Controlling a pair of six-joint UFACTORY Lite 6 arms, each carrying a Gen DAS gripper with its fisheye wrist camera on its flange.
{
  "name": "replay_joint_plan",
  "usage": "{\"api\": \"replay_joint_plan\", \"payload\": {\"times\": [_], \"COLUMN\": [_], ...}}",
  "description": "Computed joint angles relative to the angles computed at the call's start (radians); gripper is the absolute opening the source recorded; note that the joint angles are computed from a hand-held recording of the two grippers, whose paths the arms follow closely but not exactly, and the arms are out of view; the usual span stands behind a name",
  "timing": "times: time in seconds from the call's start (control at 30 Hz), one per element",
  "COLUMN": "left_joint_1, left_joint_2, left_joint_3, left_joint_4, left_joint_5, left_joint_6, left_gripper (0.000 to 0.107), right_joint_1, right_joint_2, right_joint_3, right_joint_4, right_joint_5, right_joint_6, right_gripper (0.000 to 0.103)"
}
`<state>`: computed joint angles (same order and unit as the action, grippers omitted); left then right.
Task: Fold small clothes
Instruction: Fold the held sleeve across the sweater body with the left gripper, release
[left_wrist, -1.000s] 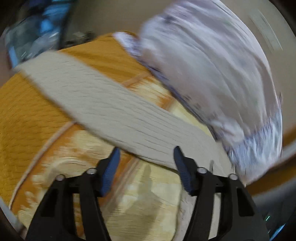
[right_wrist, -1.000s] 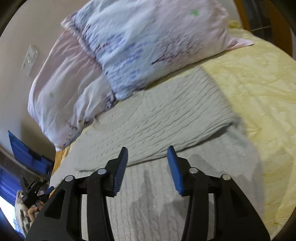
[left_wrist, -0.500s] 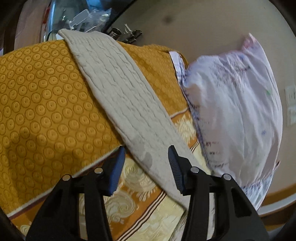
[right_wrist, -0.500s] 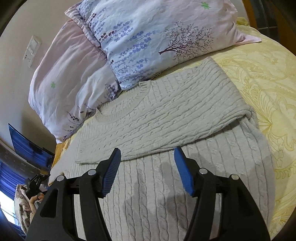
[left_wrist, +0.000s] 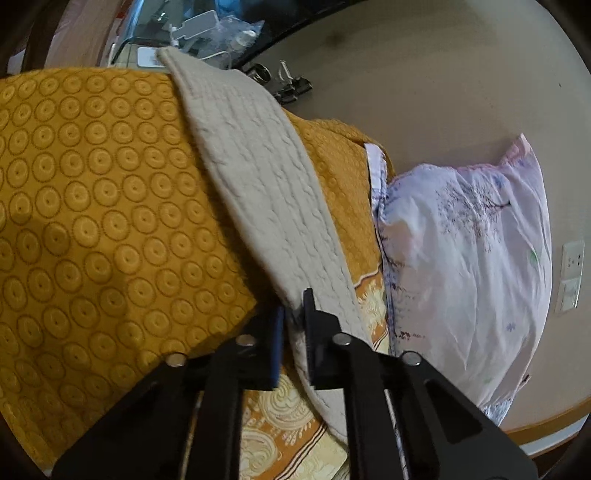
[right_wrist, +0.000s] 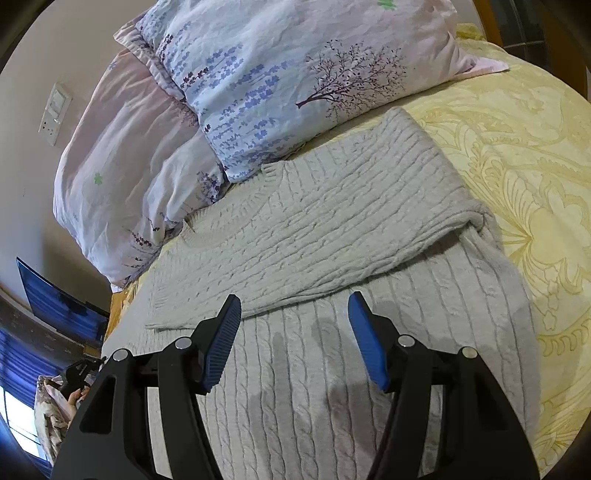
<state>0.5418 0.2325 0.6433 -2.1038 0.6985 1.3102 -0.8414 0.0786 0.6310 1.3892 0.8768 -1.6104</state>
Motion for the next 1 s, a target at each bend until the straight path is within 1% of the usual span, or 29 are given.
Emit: {"api": "replay_joint_plan", "payload": {"times": [0.13, 0.3, 0.43, 0.53, 0.73, 0.87, 0.93, 1.0], "left_joint_1": [-0.024, -0.11, -0.253, -0.375, -0.662, -0.839, -0.914, -0.97], "left_joint_2": [-0.02, -0.143, -0.228, -0.232, -0.105, 0.038, 0.114, 0.21], "left_joint_3": [-0.009, -0.01, 0.019, 0.061, 0.225, 0.346, 0.405, 0.47], "left_joint_4": [-0.07, -0.116, -0.161, -0.206, -0.324, -0.402, -0.432, -0.41], "left_joint_5": [0.016, 0.016, -0.004, -0.021, -0.039, -0.043, -0.073, -0.087], "left_joint_6": [0.041, 0.045, 0.058, 0.088, 0.152, 0.19, 0.206, 0.168], "left_gripper": [0.006, 0.006, 0.006, 0.006, 0.006, 0.006, 0.006, 0.006], "right_joint_1": [-0.011, -0.042, -0.062, -0.078, -0.117, -0.135, -0.137, -0.137], "right_joint_2": [0.007, 0.011, 0.015, 0.022, 0.031, 0.031, 0.033, 0.035], "right_joint_3": [0.003, 0.017, 0.019, 0.023, 0.03, 0.03, 0.032, 0.03], "right_joint_4": [-0.011, -0.025, -0.032, -0.043, -0.06, -0.071, -0.075, -0.075], "right_joint_5": [0.009, 0.037, 0.056, 0.071, 0.099, 0.105, 0.104, 0.099], "right_joint_6": [-0.001, 0.0, -0.006, -0.012, -0.022, -0.034, -0.037, -0.041], "right_gripper": [0.062, 0.064, 0.064, 0.064, 0.064, 0.064, 0.064, 0.064]}}
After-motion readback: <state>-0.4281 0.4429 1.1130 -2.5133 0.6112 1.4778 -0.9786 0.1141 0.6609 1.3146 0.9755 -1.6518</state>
